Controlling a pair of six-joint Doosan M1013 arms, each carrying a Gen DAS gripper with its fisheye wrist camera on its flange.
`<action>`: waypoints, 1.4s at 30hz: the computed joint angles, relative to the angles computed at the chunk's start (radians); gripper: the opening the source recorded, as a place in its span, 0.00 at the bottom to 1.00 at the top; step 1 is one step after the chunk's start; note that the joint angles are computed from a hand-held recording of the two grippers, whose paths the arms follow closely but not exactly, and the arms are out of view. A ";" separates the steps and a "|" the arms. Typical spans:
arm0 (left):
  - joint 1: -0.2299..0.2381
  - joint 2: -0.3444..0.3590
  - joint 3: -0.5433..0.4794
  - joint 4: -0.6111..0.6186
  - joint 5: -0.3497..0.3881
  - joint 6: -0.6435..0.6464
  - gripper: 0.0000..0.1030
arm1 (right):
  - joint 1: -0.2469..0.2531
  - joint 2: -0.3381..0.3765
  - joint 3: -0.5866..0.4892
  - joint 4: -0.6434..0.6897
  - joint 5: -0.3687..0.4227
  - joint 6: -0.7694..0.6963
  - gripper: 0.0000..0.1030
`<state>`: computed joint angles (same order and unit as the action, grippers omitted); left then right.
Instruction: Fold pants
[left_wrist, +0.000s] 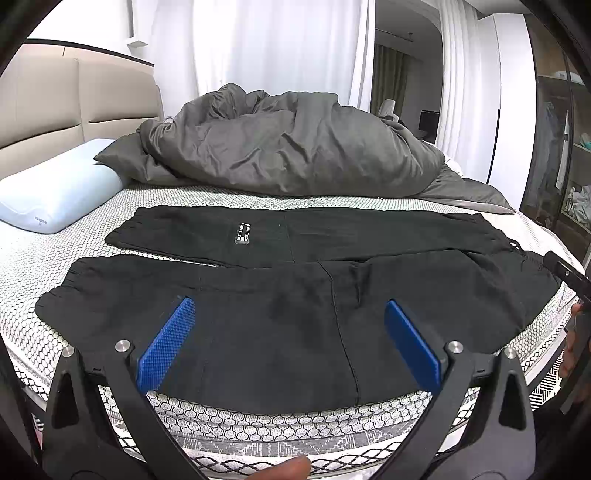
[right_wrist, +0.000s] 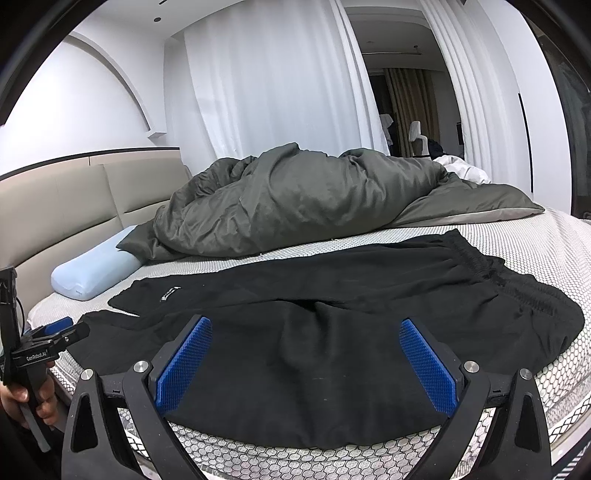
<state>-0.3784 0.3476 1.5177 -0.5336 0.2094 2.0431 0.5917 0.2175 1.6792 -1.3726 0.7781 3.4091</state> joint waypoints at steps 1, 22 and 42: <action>0.000 0.000 0.000 0.003 0.000 -0.003 0.99 | 0.000 0.000 0.001 -0.001 0.000 0.001 1.00; -0.001 -0.001 0.001 0.014 -0.002 -0.014 0.99 | 0.000 0.001 -0.002 0.006 -0.003 -0.005 1.00; -0.004 0.005 -0.009 0.102 0.008 -0.080 0.99 | 0.000 0.002 -0.003 0.015 -0.007 -0.012 1.00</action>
<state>-0.3823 0.3531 1.5092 -0.4316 0.2178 1.9631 0.5914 0.2194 1.6760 -1.3572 0.7714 3.3969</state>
